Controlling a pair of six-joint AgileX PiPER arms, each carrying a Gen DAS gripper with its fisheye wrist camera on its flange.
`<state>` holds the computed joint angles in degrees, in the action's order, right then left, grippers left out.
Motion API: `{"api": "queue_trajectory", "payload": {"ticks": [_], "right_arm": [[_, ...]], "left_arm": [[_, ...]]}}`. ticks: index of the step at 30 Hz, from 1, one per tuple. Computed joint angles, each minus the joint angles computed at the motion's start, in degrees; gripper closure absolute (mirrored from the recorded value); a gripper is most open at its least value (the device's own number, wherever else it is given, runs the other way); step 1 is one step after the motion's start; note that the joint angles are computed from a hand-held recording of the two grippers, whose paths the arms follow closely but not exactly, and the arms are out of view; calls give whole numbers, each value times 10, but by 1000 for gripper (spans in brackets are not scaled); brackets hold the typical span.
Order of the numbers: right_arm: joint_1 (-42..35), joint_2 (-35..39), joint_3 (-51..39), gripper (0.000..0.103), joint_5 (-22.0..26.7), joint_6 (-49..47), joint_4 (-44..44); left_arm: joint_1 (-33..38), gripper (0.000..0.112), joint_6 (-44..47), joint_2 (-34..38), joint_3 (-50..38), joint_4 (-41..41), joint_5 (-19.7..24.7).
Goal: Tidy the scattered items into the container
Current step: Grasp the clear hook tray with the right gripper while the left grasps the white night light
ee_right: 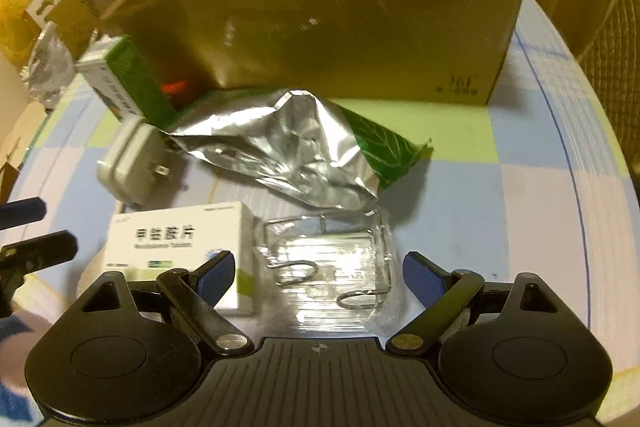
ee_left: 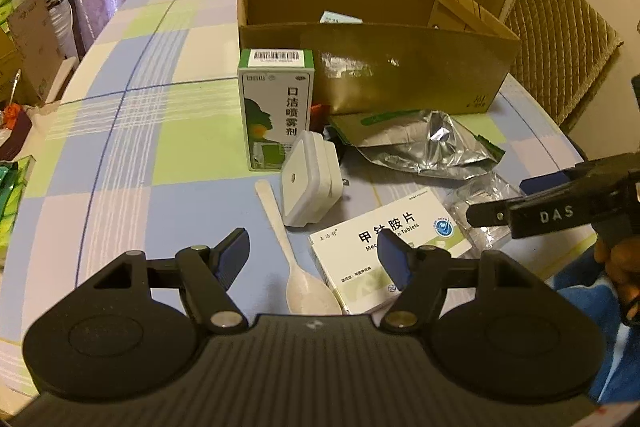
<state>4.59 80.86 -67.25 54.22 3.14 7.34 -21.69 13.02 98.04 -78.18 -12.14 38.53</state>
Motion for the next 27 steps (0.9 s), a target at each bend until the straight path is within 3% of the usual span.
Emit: {"api": "queue_trajectory", "payload": {"ticks": [8, 12, 20, 23, 27], "right_arm": [[-4, 25, -14, 17, -4, -10, 13], [-10, 30, -18, 32, 0, -5, 17], [-19, 23, -12, 38, -3, -13, 29], [-21, 17, -8, 38, -9, -7, 27], [-22, 16, -8, 38, -11, -5, 27]], "left_arm": [[-2, 46, 21, 37, -45, 1, 25], [-6, 46, 24, 67, -87, 6, 44], [-14, 47, 28, 138, -178, 8, 77], [-17, 49, 23, 159, -204, 20, 87], [-25, 62, 14, 181, -230, 43, 98]]}}
